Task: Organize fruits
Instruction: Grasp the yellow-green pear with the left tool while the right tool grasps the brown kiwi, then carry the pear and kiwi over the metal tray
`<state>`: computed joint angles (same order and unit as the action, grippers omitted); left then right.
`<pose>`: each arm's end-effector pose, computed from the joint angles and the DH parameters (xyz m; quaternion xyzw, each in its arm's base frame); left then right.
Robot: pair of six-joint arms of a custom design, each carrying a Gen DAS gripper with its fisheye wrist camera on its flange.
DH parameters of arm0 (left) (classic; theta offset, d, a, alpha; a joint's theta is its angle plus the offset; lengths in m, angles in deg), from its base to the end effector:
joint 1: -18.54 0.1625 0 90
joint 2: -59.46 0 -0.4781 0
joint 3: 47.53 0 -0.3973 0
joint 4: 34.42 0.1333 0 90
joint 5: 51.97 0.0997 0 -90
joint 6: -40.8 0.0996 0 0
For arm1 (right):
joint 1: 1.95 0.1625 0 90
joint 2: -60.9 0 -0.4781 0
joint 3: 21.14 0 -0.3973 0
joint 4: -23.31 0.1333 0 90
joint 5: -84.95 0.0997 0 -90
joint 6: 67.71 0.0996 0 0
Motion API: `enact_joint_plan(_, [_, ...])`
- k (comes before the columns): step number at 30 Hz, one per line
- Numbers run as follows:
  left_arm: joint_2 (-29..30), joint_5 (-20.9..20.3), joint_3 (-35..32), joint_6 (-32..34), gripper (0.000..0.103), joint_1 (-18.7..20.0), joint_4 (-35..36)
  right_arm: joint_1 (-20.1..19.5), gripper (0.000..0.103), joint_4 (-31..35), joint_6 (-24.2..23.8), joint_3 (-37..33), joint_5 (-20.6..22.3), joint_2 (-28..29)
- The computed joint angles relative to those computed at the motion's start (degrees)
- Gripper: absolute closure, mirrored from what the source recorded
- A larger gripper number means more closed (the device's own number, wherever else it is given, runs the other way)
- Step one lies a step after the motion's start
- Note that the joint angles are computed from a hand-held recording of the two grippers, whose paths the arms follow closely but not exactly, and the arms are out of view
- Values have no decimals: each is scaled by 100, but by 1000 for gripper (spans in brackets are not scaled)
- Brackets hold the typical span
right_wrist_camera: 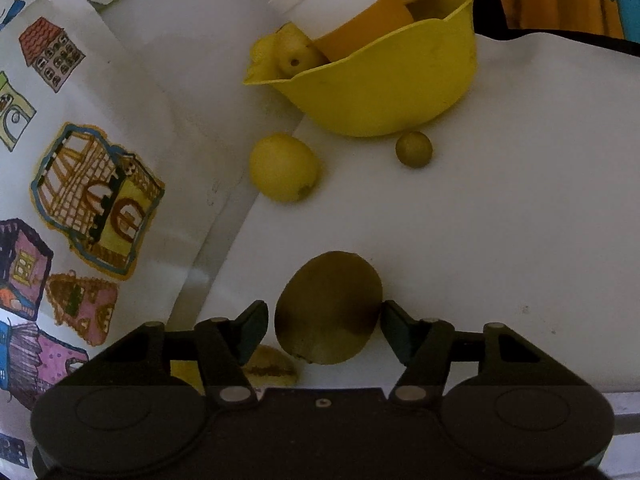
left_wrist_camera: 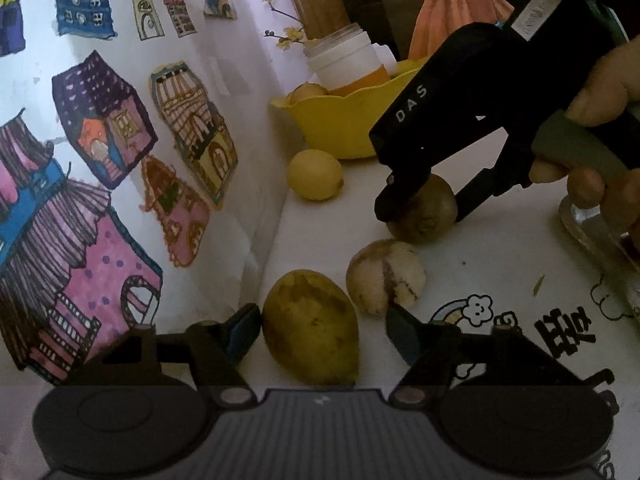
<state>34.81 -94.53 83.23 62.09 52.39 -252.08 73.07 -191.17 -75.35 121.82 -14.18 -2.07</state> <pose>-0.2518 -0.4177 -0.0458 0.5039 0.7487 -0.2817 0.3258 0.0033 -0.4423 0.1968 -0.0891 -0.9188 0.3556 0.1462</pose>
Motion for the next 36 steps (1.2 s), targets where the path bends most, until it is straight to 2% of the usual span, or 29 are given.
enact_joint_plan(5, [28, 113, 60, -2, 46, -26, -152, -52, 43, -166, -26, 44, 55, 65])
enact_joint_plan(12, [27, 164, 187, -244, 46, -96, -269, -151, 44, -442, -97, 154, 204, 158])
enact_joint_plan(17, [-26, 211, 374, -693, 47, -208, -245, -362, 44, -339, -166, 315, 563, 17])
enact_joint_plan(21, [-62, 240, 595, -1018, 47, -315, -336, -430, 45, -373, -291, 450, 641, -37])
enact_joint_plan(31, [-285, 6, 1100, -1909, 47, -482, -419, -629, 45, -709, -699, 1019, 1044, -185])
enact_joint_plan(36, [-415, -132, 1417, -2463, 47, -588, -546, -615, 45, -595, -886, 1321, 1198, -534])
